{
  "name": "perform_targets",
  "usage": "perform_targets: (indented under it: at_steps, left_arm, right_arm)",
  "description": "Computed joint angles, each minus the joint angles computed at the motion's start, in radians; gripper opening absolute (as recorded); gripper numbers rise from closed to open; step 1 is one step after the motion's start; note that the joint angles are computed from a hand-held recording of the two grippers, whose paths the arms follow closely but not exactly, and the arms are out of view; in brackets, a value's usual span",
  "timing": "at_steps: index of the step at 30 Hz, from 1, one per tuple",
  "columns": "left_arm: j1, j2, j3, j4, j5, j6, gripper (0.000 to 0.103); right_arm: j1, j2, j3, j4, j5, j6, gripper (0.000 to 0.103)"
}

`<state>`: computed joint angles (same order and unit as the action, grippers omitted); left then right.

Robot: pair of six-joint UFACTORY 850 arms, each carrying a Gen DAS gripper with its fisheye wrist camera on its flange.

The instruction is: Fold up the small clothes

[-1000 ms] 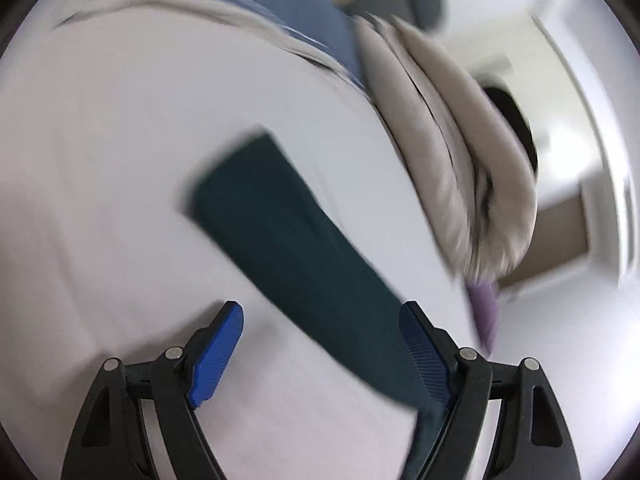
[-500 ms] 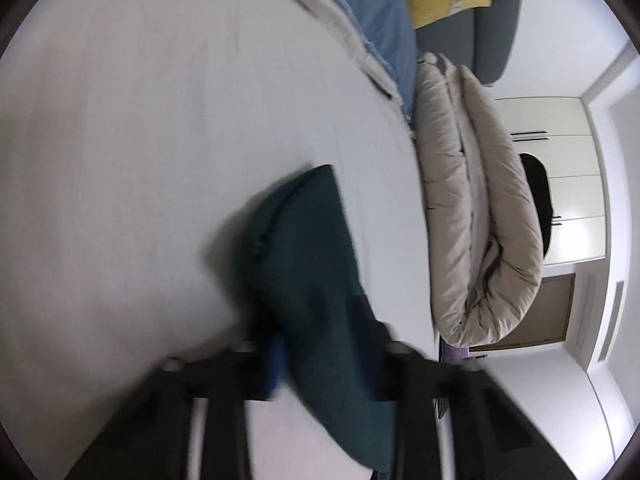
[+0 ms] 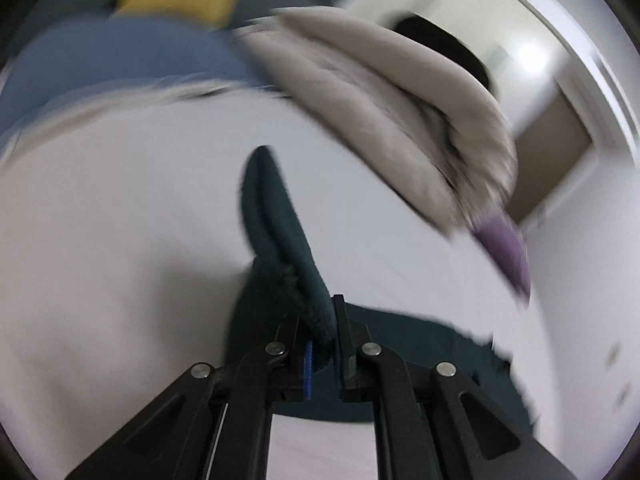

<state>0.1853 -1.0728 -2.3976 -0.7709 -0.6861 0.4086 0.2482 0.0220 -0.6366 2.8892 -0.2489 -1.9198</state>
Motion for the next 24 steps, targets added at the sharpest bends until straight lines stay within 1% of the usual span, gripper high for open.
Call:
perform_targets:
  at_steps: [3,5,6,11,13,17,19,22,24]
  left_arm:
    - [-0.078,0.067,0.084,0.051,0.039,0.108,0.009]
    - [-0.138,0.117,0.160,0.083,0.075,0.180,0.009]
    - [-0.158,0.142,0.203,0.083,0.094,0.218,0.009]
    - [-0.292,0.234,0.366,0.142,0.209,0.366,0.009]
    - [-0.338,0.259,0.416,0.185,0.252,0.392,0.009]
    - [-0.410,0.282,0.479,0.241,0.322,0.414,0.009]
    - [-0.435,0.299,0.518,0.235,0.352,0.450,0.009]
    - [-0.468,0.310,0.561,0.239,0.385,0.484,0.009]
    - [-0.481,0.302,0.563,0.266,0.389,0.465,0.009]
  right_arm:
    - [-0.021,0.017,0.037,0.011,-0.023,0.007,0.045]
    - [-0.037,0.033,0.068,0.012,-0.050,0.019,0.046]
    - [-0.045,0.039,0.080,0.014,-0.060,0.021,0.046]
    - [-0.082,0.076,0.132,0.022,-0.092,0.025,0.046]
    - [-0.097,0.089,0.149,0.018,-0.104,0.031,0.046]
    - [-0.129,0.102,0.179,0.001,-0.137,0.055,0.046]
    - [-0.138,0.105,0.188,-0.002,-0.152,0.060,0.046]
    - [-0.147,0.104,0.191,-0.006,-0.156,0.049,0.046]
    - [-0.142,0.106,0.192,0.013,-0.155,0.034,0.046]
